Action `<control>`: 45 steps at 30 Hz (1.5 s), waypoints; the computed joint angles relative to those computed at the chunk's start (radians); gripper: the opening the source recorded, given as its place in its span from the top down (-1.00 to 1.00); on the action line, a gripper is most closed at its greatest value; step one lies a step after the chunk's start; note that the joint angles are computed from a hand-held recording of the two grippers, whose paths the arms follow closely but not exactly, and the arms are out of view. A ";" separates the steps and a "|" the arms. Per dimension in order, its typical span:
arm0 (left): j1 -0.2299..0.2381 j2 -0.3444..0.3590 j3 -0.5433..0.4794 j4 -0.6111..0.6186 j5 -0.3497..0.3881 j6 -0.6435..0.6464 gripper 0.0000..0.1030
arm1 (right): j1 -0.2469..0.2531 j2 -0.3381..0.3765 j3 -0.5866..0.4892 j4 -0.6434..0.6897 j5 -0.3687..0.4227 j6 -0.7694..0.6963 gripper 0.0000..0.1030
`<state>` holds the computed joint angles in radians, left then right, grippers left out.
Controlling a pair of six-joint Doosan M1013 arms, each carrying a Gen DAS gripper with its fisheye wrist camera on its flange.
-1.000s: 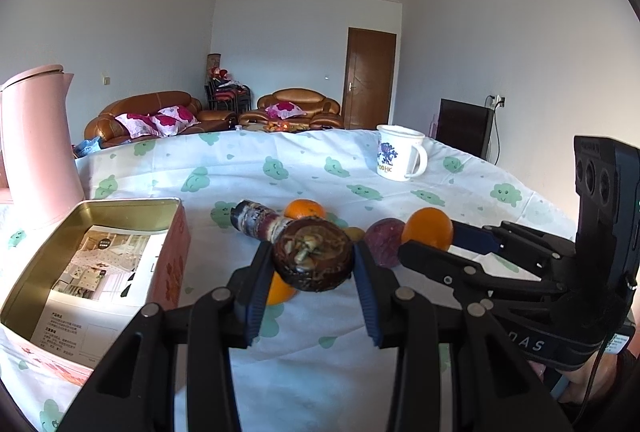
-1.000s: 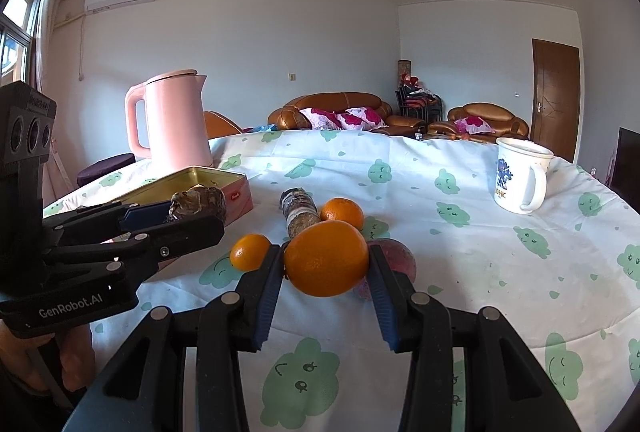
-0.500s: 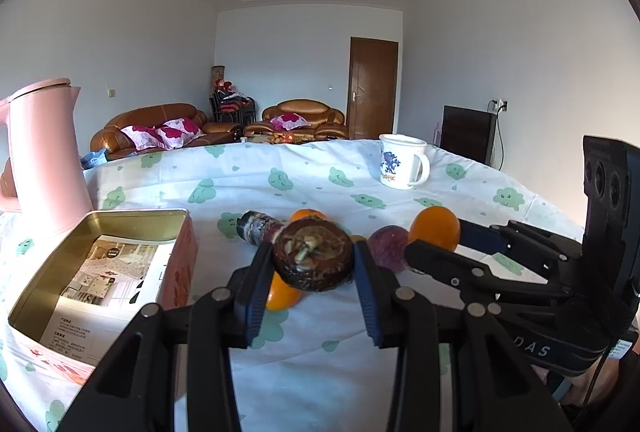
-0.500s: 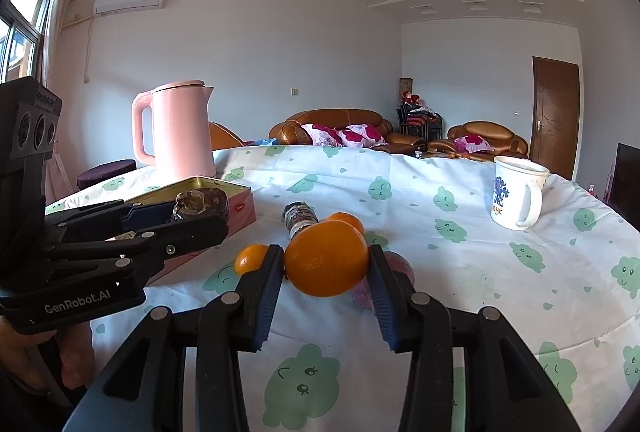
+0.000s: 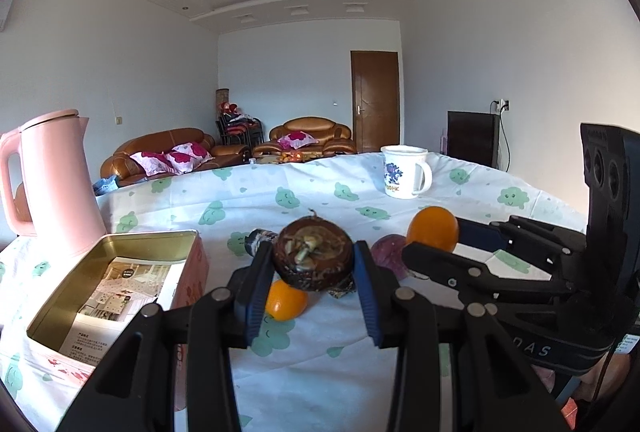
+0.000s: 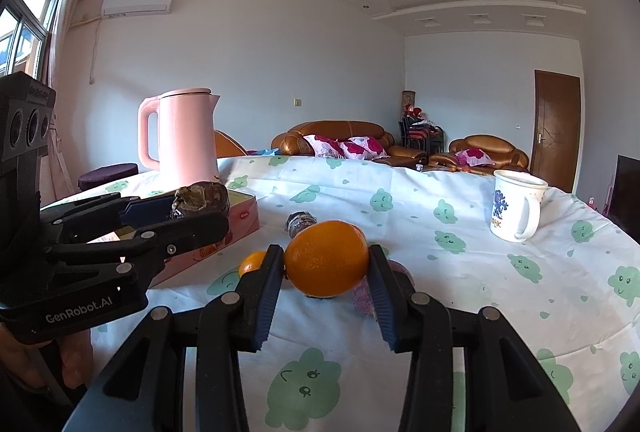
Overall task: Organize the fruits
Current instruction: 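Lift the mangosteen with the left tool while the right tool lifts the orange toward the tin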
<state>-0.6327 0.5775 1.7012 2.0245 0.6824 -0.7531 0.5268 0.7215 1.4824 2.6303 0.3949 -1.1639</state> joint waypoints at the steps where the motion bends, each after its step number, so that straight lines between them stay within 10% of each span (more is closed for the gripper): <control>1: -0.001 0.000 0.000 0.000 0.003 0.002 0.20 | 0.000 0.000 0.002 0.003 0.005 -0.005 0.14; 25: -0.008 -0.020 0.022 -0.018 0.134 -0.020 0.20 | -0.002 -0.014 0.021 0.078 0.066 -0.101 0.14; 45: 0.033 -0.038 0.011 -0.220 0.086 0.106 0.20 | 0.014 0.007 -0.103 -0.307 -0.041 0.237 0.14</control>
